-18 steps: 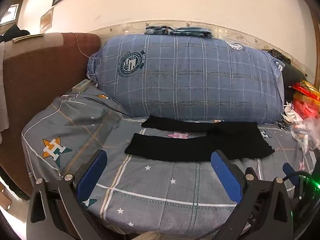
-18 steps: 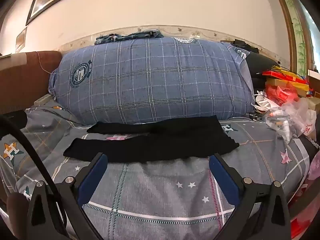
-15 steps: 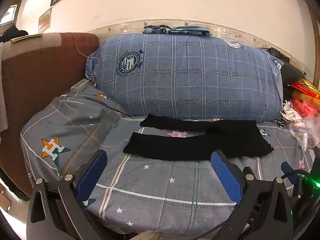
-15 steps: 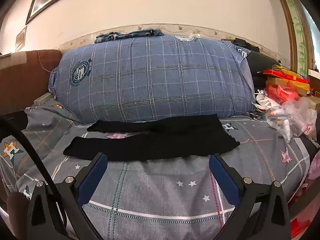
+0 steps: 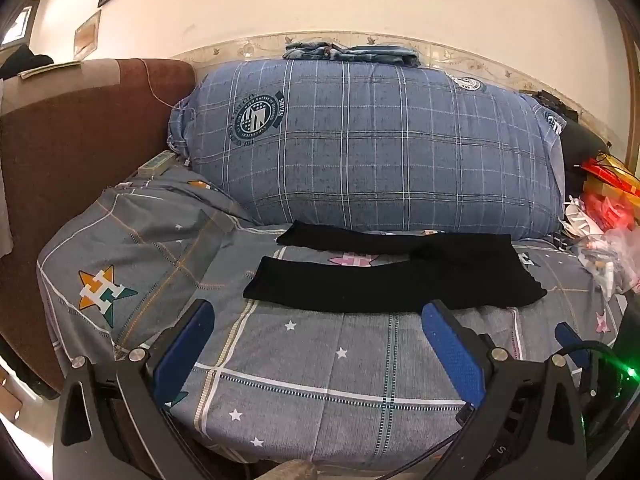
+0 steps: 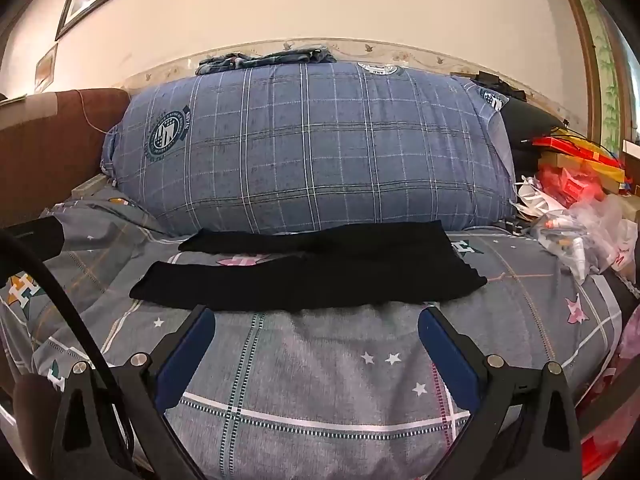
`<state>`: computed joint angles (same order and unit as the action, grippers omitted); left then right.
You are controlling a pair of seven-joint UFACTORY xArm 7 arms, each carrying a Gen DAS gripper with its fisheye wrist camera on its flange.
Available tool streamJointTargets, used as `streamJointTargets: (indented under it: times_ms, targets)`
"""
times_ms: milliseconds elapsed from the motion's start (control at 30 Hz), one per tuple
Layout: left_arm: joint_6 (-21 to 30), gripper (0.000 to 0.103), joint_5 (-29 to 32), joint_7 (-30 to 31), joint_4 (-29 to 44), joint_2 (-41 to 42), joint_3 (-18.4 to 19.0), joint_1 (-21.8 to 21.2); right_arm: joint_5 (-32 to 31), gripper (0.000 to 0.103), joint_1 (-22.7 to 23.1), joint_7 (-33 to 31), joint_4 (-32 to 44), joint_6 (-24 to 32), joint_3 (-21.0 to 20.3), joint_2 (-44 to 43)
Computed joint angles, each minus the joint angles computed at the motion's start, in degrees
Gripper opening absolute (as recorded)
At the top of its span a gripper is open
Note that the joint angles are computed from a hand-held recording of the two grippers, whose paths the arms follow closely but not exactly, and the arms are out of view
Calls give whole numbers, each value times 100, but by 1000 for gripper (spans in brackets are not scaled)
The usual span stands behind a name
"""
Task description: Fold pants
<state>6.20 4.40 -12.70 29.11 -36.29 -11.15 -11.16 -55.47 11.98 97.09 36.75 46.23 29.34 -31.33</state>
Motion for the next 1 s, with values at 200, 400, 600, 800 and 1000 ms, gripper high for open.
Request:
streamJointTargets:
  times_ms: [200, 400, 600, 800, 1000]
  targets:
    - [37, 103, 30, -28, -122, -32, -55, -11, 83, 103, 24, 7, -15, 20, -73, 63]
    - [-209, 103, -108, -19, -675, -315, 147, -387, 369, 103, 18, 30, -143, 184, -140, -47]
    - [-412, 103, -468, 569, -1087, -726, 975, -1412, 589, 103, -21, 45, -278, 232, -235, -168]
    - [-97, 103, -1113, 1488, -1092, -897, 2368, -2944, 628, 103, -81, -27, -268, 167, -191, -144]
    - [1, 103, -1144, 1464, -919, -606, 1374, -2014, 620, 103, -98, -21, -269, 119, -179, -115]
